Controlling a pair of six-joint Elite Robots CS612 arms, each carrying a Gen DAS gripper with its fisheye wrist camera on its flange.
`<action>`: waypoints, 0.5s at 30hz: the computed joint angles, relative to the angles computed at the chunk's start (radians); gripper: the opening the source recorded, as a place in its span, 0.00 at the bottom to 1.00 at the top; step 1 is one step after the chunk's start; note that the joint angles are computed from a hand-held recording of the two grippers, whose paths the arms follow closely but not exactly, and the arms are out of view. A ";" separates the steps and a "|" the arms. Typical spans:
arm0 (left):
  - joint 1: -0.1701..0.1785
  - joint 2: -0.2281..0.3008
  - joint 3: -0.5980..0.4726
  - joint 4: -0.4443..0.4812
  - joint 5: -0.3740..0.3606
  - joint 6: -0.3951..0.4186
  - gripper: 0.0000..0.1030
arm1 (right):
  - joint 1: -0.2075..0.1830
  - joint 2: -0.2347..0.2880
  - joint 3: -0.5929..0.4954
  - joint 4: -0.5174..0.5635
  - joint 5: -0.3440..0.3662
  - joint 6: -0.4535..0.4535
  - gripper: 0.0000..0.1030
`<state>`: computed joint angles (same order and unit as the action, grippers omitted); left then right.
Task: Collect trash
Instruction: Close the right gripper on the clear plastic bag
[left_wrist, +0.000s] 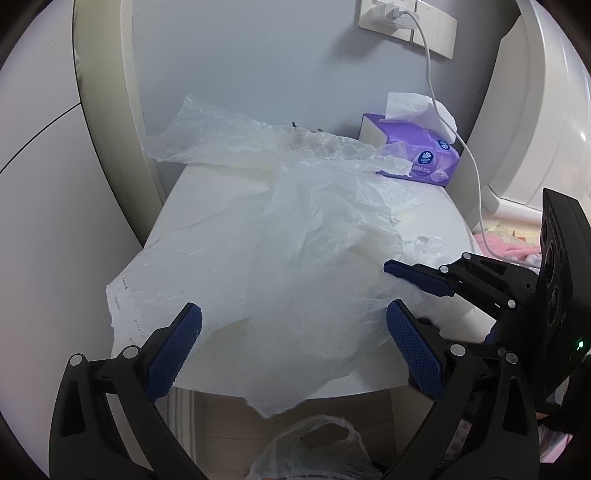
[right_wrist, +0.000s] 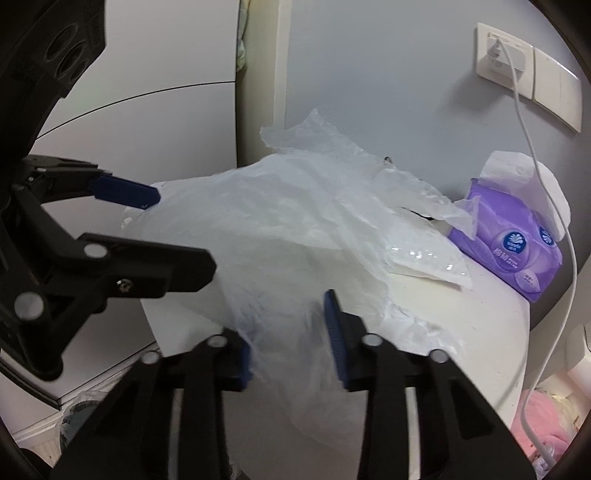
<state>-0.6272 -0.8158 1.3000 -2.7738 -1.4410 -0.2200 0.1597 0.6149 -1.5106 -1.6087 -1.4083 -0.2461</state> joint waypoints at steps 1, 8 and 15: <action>-0.001 0.000 0.000 0.000 0.002 -0.001 0.94 | -0.002 0.000 -0.001 -0.001 0.001 0.006 0.24; -0.011 -0.010 0.006 -0.004 0.014 -0.005 0.94 | -0.007 -0.001 -0.013 -0.006 0.009 0.015 0.11; -0.024 -0.030 0.024 -0.017 0.024 -0.020 0.94 | -0.013 0.000 -0.038 0.011 0.031 0.014 0.04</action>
